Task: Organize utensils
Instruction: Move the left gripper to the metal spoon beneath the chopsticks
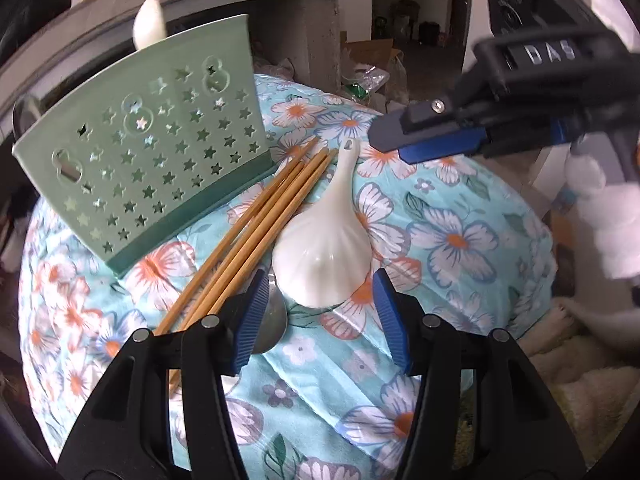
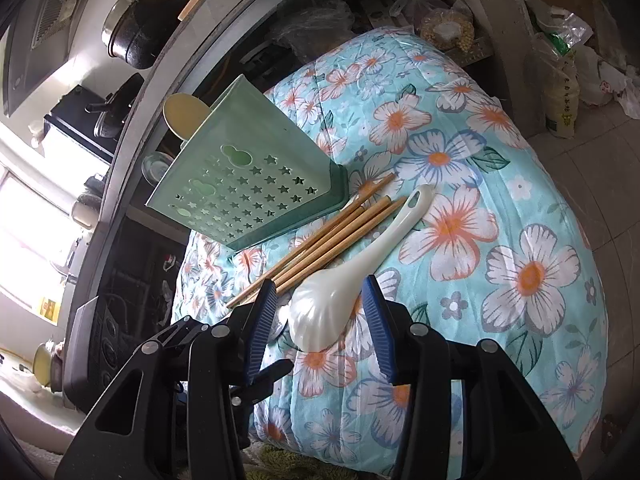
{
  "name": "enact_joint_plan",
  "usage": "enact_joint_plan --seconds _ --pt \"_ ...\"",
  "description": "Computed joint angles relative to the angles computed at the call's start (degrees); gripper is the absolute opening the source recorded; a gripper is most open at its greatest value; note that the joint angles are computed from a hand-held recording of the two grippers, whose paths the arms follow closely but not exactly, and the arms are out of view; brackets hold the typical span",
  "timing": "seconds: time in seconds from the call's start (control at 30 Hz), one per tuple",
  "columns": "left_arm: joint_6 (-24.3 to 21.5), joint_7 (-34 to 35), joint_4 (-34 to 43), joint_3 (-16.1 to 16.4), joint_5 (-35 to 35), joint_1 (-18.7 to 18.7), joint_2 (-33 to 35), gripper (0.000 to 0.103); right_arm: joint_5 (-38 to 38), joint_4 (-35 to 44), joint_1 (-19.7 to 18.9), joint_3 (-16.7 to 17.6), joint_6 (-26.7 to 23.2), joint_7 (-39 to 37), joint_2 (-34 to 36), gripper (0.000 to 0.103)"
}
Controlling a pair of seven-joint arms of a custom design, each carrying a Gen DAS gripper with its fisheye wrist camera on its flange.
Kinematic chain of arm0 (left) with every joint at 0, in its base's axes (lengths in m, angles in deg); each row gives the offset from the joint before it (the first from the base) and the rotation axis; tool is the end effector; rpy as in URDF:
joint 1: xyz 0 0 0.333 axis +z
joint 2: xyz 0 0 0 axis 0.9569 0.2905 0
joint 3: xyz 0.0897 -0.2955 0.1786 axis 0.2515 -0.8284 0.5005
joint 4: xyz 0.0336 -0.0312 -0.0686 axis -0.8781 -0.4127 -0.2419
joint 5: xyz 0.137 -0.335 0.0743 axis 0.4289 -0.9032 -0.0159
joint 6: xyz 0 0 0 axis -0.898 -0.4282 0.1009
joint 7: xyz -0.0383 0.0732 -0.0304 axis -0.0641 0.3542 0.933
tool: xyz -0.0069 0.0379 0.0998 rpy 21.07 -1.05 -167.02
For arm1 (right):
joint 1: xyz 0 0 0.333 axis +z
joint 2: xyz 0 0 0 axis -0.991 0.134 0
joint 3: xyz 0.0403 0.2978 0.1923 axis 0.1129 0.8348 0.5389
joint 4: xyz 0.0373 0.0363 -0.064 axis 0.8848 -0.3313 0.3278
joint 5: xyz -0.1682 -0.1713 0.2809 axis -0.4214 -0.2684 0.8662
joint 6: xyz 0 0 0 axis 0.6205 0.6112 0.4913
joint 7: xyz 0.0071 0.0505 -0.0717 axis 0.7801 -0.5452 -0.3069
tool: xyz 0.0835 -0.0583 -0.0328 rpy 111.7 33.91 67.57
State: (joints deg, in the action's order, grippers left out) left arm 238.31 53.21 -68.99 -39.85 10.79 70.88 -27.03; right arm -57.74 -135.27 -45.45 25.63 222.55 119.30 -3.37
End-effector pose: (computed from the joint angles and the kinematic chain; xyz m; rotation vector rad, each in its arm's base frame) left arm 0.6664 -0.2503 0.3852 -0.9215 2.5040 -0.8526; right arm 0.6622 0.5197 0.4223 -1.3755 1.8334 0.0787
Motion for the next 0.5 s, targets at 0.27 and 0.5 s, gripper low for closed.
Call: enact_joint_plan --seconds 0.27,0.5 --pt "13.6 -6.5 -3.1 20.2 15.6 -17.7 1.0 0.051 0.0 -2.1 0.2 -0.5 1.1 1.2 -0.9 0.044" --pt "16.5 -10.7 -2.8 25.2 18.5 -21.2 1.3 0.035 -0.1 -2.4 0.1 -0.3 1.3 1.4 -1.0 0.044"
